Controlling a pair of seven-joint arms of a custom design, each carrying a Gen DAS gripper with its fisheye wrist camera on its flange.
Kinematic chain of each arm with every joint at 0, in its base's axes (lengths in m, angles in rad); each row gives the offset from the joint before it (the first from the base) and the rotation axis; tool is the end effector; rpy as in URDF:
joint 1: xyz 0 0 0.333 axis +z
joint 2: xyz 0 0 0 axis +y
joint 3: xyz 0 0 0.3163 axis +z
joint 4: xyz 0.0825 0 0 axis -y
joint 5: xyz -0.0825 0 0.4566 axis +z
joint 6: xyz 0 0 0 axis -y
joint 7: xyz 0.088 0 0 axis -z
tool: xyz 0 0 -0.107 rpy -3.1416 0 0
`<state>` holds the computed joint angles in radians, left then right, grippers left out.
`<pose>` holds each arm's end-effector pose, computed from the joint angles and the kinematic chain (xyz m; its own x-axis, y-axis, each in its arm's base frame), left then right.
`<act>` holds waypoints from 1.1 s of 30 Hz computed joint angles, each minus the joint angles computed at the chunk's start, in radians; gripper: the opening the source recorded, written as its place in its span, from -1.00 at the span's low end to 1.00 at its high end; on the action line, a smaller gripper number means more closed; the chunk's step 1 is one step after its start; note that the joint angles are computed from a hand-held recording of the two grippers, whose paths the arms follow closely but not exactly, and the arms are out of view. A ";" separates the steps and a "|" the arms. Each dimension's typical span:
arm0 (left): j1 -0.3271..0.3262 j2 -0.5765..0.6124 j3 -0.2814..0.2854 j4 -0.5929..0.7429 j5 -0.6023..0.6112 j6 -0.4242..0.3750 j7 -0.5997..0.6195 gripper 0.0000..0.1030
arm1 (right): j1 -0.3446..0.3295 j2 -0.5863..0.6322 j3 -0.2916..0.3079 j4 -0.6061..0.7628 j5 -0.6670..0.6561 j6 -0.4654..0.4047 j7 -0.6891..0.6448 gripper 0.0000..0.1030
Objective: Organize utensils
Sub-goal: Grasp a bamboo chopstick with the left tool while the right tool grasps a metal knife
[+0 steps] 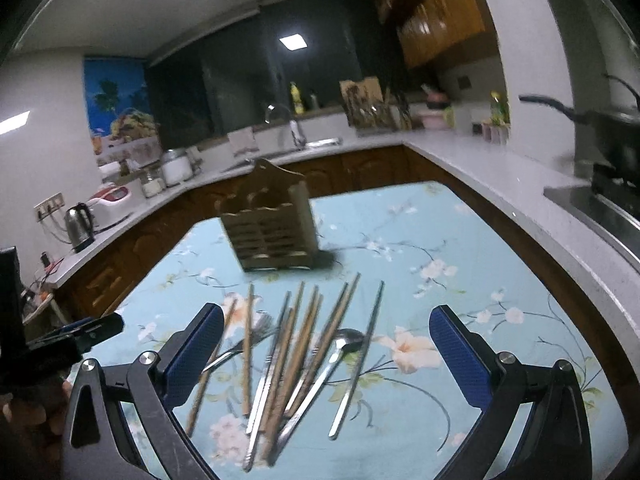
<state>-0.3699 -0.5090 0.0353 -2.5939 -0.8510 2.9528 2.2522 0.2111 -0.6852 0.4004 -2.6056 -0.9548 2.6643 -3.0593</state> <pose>0.4734 -0.1115 0.4740 -0.3391 -0.9126 0.2283 -0.6299 0.0400 -0.7756 0.3658 0.2881 0.4912 -0.1814 -0.9661 -0.1836 -0.4426 0.2469 -0.8620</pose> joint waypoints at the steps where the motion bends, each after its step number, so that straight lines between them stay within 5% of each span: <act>1: 0.013 0.024 -0.010 0.022 0.015 -0.019 -0.022 1.00 | 0.004 0.011 -0.018 0.001 0.016 0.002 -0.011 0.99; 6: 0.074 0.122 -0.062 0.113 0.088 -0.093 -0.093 0.91 | 0.015 0.064 -0.109 0.002 0.120 0.056 -0.086 0.95; 8: 0.099 0.175 -0.084 0.166 0.123 -0.138 -0.122 0.67 | 0.013 0.091 -0.134 0.015 0.163 0.058 -0.135 0.81; 13: 0.150 0.329 -0.124 0.328 0.172 -0.287 -0.175 0.37 | 0.034 0.197 -0.216 0.072 0.309 0.060 -0.310 0.05; 19: 0.203 0.505 -0.183 0.510 0.272 -0.408 -0.260 -0.05 | 0.041 0.325 -0.262 0.144 0.443 0.067 -0.468 -0.45; 33: 0.190 0.719 -0.224 0.727 0.615 -0.437 -0.446 -0.64 | 0.034 0.519 -0.283 0.290 0.492 -0.029 -0.588 -0.63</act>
